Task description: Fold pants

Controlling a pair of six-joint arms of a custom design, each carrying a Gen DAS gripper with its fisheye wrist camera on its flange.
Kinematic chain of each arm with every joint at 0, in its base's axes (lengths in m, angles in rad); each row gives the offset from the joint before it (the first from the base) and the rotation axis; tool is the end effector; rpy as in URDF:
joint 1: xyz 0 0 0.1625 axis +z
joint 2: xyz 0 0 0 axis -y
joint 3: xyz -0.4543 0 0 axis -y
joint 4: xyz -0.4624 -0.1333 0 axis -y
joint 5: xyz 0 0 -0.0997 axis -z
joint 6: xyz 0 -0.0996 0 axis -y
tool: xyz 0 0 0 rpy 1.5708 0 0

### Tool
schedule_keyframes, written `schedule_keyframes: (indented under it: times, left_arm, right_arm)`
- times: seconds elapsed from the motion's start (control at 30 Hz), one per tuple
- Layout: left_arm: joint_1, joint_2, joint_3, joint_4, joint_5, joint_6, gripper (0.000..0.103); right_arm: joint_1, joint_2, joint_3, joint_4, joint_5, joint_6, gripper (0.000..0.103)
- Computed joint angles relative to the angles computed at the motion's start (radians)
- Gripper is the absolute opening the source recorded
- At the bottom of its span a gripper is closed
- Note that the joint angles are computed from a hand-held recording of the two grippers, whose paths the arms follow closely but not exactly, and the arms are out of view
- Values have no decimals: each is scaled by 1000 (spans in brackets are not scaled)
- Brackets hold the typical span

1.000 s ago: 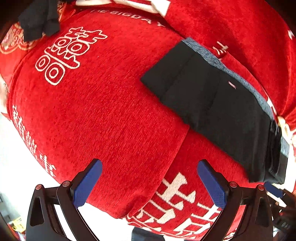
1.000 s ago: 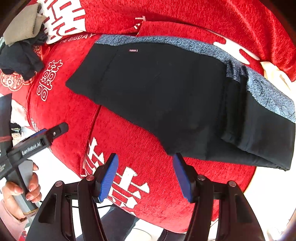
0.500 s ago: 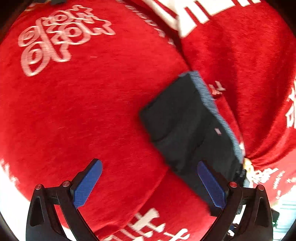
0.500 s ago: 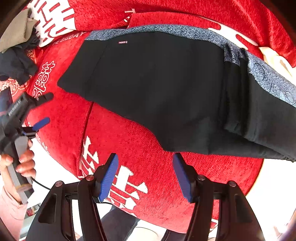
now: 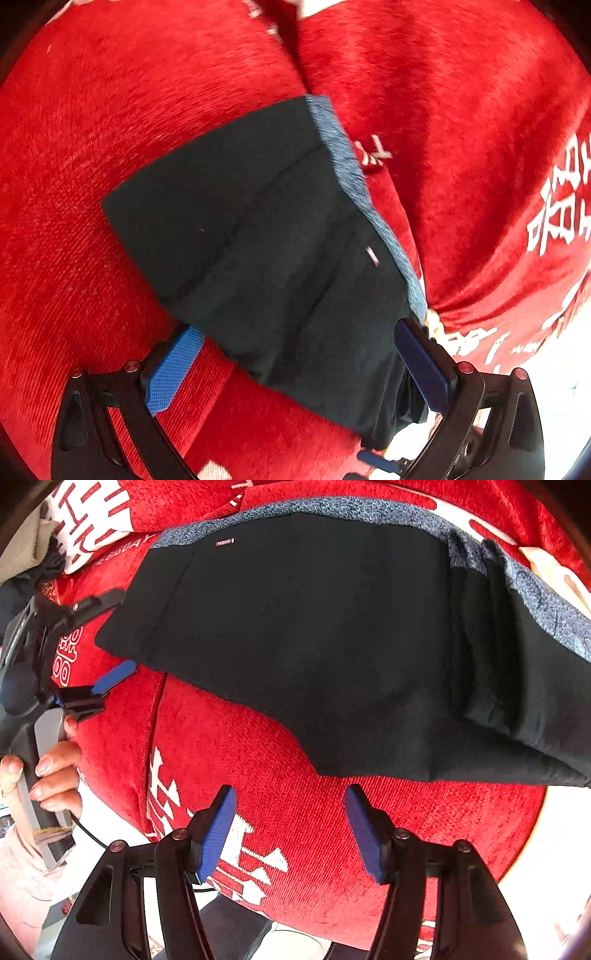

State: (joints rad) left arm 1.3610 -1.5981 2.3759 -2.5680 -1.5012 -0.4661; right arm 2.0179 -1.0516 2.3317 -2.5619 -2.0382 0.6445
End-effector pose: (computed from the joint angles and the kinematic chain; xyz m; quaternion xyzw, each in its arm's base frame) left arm 0.0464 -0.4556 0.2169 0.1307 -0.9848 0.1147 0.0037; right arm 0.2649 -0.3479 0.0003 -0.0617 -0.9613 -0.0008 0.2686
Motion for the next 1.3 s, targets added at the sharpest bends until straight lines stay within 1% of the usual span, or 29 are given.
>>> schedule_keyframes:
  times: [0.07,0.17,0.27,0.3,0.33,0.37,0.4,0.43,0.47,0.5,0.53,0.57,0.6,0.63,0.7,0.73,0.77,0.8,0.83,0.87,1.0,1.1,1.13,1.17,1.27,1.3]
  left_arm:
    - [-7,5,1,-22,3,1,103]
    - [-52,2,0,-23,44,-16,103]
    - [-83,8,0,-70,57,21,103]
    - [-86,24,-10,-53,83,20,103]
    - [-86,45,-26,-10,121,-1,103]
    - [-83,59,-37,25,152,-21,99]
    - [-88,67,-40,29,174,-33,99]
    - [-102,64,-35,19,196,-39,95]
    - [-136,63,-35,38,260,-44,76]
    - [-169,68,-39,81,335,-46,64]
    - [-199,77,-45,129,409,-48,42]
    - [-224,82,-45,157,464,-29,38]
    - [-246,80,-37,160,497,-6,37]
    - [-282,78,-23,159,549,30,36]
    - [-393,83,34,121,711,160,35]
    - [-447,89,70,83,783,236,35]
    - [-495,99,106,33,840,312,35]
    - [-517,97,125,15,865,347,35]
    - [-535,104,138,-6,886,379,35]
    - [-548,112,148,-21,900,402,35]
    - [-551,156,140,-49,915,412,35]
    - [-557,139,163,-68,918,435,35]
    - [-561,137,167,-72,919,439,35]
    - [-561,133,168,-71,918,441,35]
    - [-558,136,170,-89,919,451,35]
    - [-556,138,167,-94,920,456,35]
  right_arm:
    - [-3,2,4,-13,3,-4,65]
    - [-6,8,5,-23,8,-12,65]
    - [-4,6,3,-17,10,-11,65]
    - [-1,2,4,-17,9,-12,65]
    - [3,-3,4,-17,9,-16,65]
    - [6,-10,5,-16,10,-21,65]
    - [9,-16,5,-16,9,-23,65]
    - [11,-24,4,-13,9,-28,65]
    - [11,-32,1,-6,10,-35,65]
    - [12,-42,-4,3,10,-45,65]
    - [12,-52,-8,7,6,-55,65]
    - [13,-62,-13,11,3,-68,65]
    - [13,-74,-18,13,-2,-84,65]
    - [10,-88,-28,20,-9,-104,65]
    - [0,-113,-55,25,-13,-133,65]
    - [-8,-120,-69,22,-7,-144,65]
    - [-17,-124,-88,18,4,-157,65]
    - [-31,-125,-116,9,22,-176,69]
    - [-43,-116,-146,12,44,-191,77]
    - [-55,-101,-177,22,70,-208,80]
    - [-87,28,-373,130,213,-286,81]
    - [-88,164,-528,232,310,-338,81]
    - [-84,225,-597,298,327,-351,81]
    - [-77,269,-644,344,324,-356,81]
    - [-61,407,-804,504,291,-382,81]
    - [-59,439,-839,543,279,-382,81]
